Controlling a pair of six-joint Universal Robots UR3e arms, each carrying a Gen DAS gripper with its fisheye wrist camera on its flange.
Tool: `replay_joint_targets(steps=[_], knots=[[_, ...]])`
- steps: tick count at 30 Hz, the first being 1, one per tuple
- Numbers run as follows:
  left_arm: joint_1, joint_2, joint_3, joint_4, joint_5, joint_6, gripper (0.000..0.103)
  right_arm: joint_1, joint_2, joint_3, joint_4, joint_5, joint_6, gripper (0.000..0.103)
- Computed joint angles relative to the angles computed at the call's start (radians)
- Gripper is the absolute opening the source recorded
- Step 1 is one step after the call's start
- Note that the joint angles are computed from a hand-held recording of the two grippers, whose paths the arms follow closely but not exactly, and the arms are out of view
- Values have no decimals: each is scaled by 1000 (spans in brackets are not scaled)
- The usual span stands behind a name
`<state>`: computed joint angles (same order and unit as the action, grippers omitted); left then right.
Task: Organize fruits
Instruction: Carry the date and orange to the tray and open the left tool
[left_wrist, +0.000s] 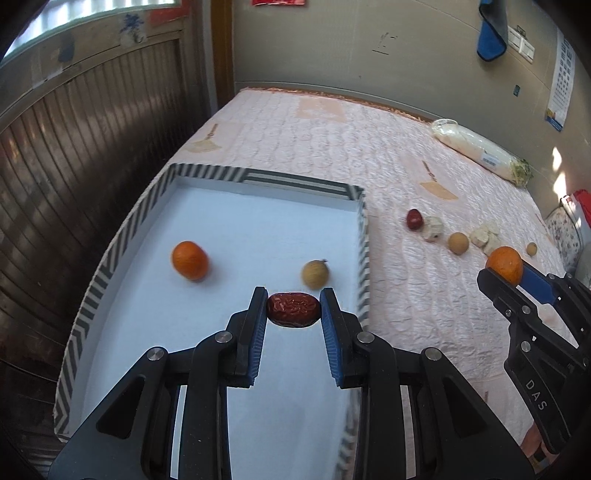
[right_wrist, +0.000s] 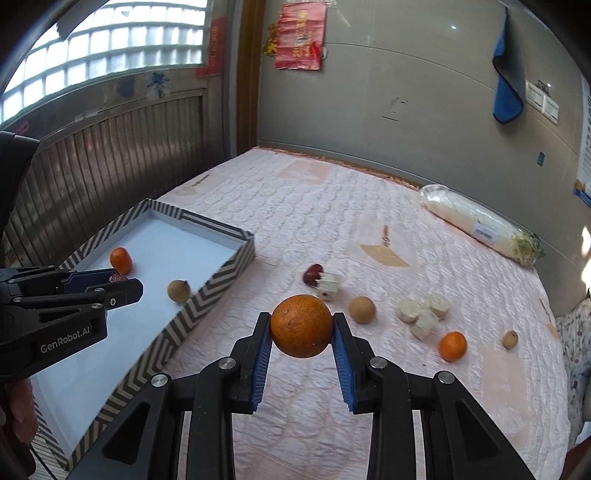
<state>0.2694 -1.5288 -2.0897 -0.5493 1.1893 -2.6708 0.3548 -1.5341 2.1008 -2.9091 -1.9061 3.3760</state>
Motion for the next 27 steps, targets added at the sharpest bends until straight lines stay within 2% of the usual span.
replay_joint_targets(steps=[13, 27], knots=[[169, -12, -14, -28, -25, 85, 28, 120, 254, -304, 74, -4, -25, 31], [225, -30, -43, 11, -20, 118, 28, 131, 369, -433, 108, 60, -40, 31]])
